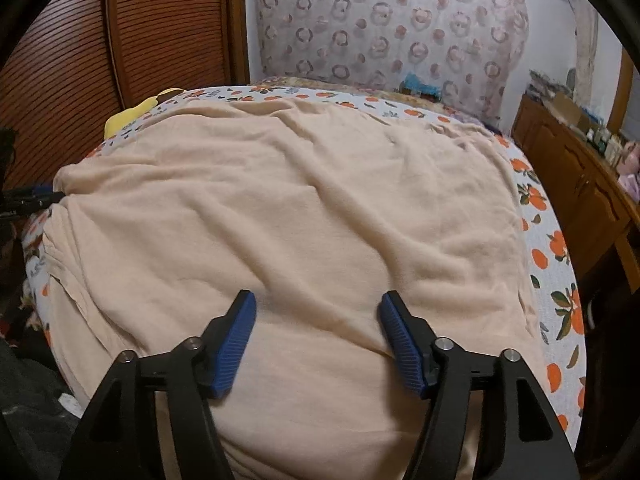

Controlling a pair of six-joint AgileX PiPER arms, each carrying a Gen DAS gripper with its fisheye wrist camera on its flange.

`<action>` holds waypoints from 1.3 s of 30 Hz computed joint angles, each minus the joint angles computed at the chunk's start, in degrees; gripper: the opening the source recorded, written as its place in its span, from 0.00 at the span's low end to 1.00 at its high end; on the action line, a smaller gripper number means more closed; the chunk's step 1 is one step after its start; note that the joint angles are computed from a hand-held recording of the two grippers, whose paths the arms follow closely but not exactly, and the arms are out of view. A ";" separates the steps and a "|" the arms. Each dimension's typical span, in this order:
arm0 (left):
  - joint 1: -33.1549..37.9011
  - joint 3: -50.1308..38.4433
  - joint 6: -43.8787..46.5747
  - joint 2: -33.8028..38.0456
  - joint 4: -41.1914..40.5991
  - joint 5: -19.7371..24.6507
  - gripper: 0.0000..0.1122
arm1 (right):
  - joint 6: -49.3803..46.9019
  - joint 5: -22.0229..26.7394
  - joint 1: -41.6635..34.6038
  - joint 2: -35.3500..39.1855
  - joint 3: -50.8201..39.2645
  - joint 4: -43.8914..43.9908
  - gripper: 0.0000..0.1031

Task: Fold small clothes
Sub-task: 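Grasp the folded shirt edge with the left tool and lift it, then carry the folded shirt aside with the left tool and open it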

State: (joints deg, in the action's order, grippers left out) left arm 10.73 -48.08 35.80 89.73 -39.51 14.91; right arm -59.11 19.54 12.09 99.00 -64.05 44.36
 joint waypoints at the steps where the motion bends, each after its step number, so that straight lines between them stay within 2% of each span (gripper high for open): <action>1: -0.01 0.04 -0.09 0.03 -0.04 -0.13 0.66 | -1.35 -0.42 0.01 -0.06 0.48 1.58 0.71; 5: -0.11 0.14 0.67 -0.04 -1.50 -0.43 0.66 | 0.72 -2.18 1.04 -0.88 1.93 0.36 0.73; 8: 0.70 0.38 8.57 0.12 -9.88 0.35 0.66 | 2.48 -2.08 1.24 -1.10 1.78 -1.38 0.75; 12: 0.64 0.10 10.52 0.54 -12.05 0.40 0.66 | 1.75 -1.36 0.63 -1.12 1.35 -1.21 0.76; 15: 1.00 0.16 15.88 0.77 -17.44 1.38 0.66 | 0.29 -0.88 -0.04 -1.15 1.25 -0.25 0.76; 17: 1.45 0.21 21.46 1.04 -22.51 2.67 0.58 | -0.13 -0.83 -0.13 -1.17 1.31 0.09 0.76; 19: 1.90 -0.42 24.92 1.81 -25.14 4.51 0.26 | 0.09 -0.92 -0.03 -1.20 1.38 0.00 0.76; 20: 2.23 -1.10 25.67 2.39 -25.58 6.39 0.19 | 0.01 -0.70 -0.20 -1.16 1.24 -0.14 0.76; 21: 2.43 -2.09 26.01 3.07 -25.77 8.68 0.14 | 0.10 -0.60 -0.22 -1.15 1.21 -0.23 0.76; 25: -1.45 -5.44 25.01 3.03 -23.97 10.05 0.11 | 0.14 2.25 -1.48 -1.23 0.22 -0.80 0.75; 30: -7.01 -12.92 20.32 2.79 -21.31 11.84 0.10 | -7.46 6.57 -6.87 -3.73 1.71 8.35 0.66; 34: -11.27 -21.64 16.16 5.46 -18.82 14.12 0.10 | -12.04 7.13 -11.09 -7.02 3.83 11.51 0.63; 39: -19.49 -37.46 6.28 12.77 -8.50 17.87 0.10 | -14.60 7.67 -16.02 -9.67 5.47 13.10 0.59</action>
State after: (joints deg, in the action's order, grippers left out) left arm -8.76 -85.53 42.07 102.49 -48.01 32.78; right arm -73.71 27.20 -3.92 89.33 -58.57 57.46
